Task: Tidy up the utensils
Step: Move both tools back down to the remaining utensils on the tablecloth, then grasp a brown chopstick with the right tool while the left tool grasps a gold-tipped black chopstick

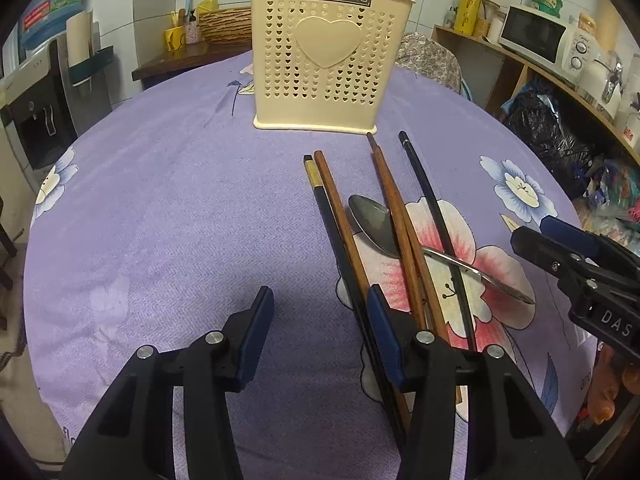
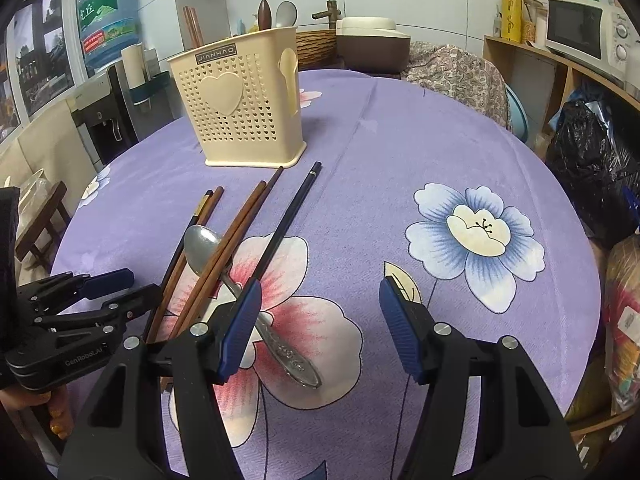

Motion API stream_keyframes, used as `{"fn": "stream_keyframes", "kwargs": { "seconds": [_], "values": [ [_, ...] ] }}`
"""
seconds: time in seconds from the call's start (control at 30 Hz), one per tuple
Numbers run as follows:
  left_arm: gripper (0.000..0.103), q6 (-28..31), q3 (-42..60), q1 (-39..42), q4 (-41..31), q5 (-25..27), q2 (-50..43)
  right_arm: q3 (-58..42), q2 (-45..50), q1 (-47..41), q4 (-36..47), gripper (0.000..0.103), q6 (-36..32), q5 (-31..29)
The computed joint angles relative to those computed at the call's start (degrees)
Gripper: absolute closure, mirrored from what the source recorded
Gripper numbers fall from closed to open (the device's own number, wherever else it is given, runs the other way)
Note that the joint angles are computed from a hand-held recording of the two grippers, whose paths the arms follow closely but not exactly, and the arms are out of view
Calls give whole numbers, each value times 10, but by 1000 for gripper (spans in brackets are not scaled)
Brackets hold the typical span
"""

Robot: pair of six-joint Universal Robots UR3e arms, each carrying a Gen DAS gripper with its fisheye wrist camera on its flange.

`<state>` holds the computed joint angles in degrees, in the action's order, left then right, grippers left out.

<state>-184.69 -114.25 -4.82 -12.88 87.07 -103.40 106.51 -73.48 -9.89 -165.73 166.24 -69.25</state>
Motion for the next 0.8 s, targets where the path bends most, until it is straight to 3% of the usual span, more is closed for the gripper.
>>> {"fn": "stream_keyframes", "kwargs": {
  "seconds": [0.2, 0.33, 0.6, 0.8],
  "values": [
    [55, 0, -2, 1, -13, 43, 11, 3, -6, 3, -2, 41, 1, -20],
    [55, -7, -17, 36, -9, 1, 31, -17, 4, 9, 9, 41, 5, -22],
    [55, -11, 24, 12, -10, 14, 2, -132, 77, 53, 68, 47, 37, -54],
    [55, -12, 13, 22, -6, 6, 6, -186, 110, 65, 110, 54, 54, -19]
  ]
}}
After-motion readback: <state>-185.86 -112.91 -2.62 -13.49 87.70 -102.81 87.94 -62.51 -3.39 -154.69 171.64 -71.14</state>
